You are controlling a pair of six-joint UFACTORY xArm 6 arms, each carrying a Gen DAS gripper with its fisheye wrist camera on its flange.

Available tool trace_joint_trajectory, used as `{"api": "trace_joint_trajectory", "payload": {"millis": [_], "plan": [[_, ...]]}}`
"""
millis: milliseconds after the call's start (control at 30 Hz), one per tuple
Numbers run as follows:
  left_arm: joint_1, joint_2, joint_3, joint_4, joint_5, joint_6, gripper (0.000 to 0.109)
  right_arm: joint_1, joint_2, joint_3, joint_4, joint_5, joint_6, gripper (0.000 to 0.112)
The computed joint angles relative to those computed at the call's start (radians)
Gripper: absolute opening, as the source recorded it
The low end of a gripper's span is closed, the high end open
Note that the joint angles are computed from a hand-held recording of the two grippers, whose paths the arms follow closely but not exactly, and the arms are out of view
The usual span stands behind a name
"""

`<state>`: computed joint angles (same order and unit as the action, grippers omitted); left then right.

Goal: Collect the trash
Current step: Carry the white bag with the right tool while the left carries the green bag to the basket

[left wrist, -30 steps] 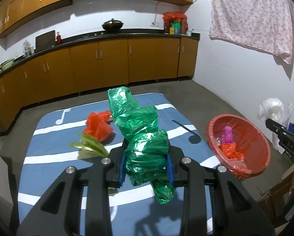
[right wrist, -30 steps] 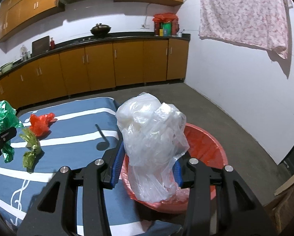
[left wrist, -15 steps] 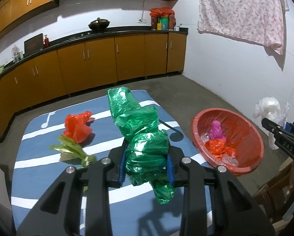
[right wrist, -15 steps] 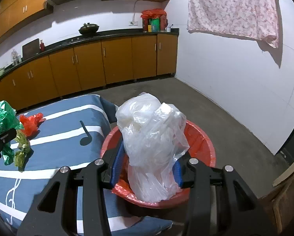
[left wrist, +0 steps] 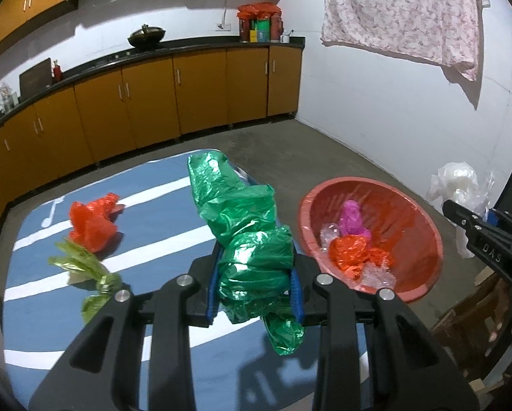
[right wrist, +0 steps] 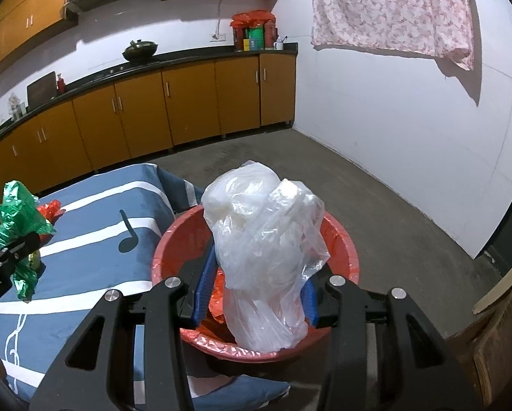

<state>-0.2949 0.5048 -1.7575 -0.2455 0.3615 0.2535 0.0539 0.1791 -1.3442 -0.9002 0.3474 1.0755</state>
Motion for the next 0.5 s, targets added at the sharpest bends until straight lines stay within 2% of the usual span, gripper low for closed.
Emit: {"api": "trace_joint_trajectory", "payload": {"millis": [300,500], "plan": [[-0.046,0.147,-0.237,-0.139,0.136,0.087,0.032,-0.032,0.017,-0.021,0.038,-0.017,0.018,0.043],[-0.081,0.325,-0.51,-0.136,0.252,0.093,0.032,-0.056,0.049,-0.056,0.051,-0.039,0.032,0.043]]}}
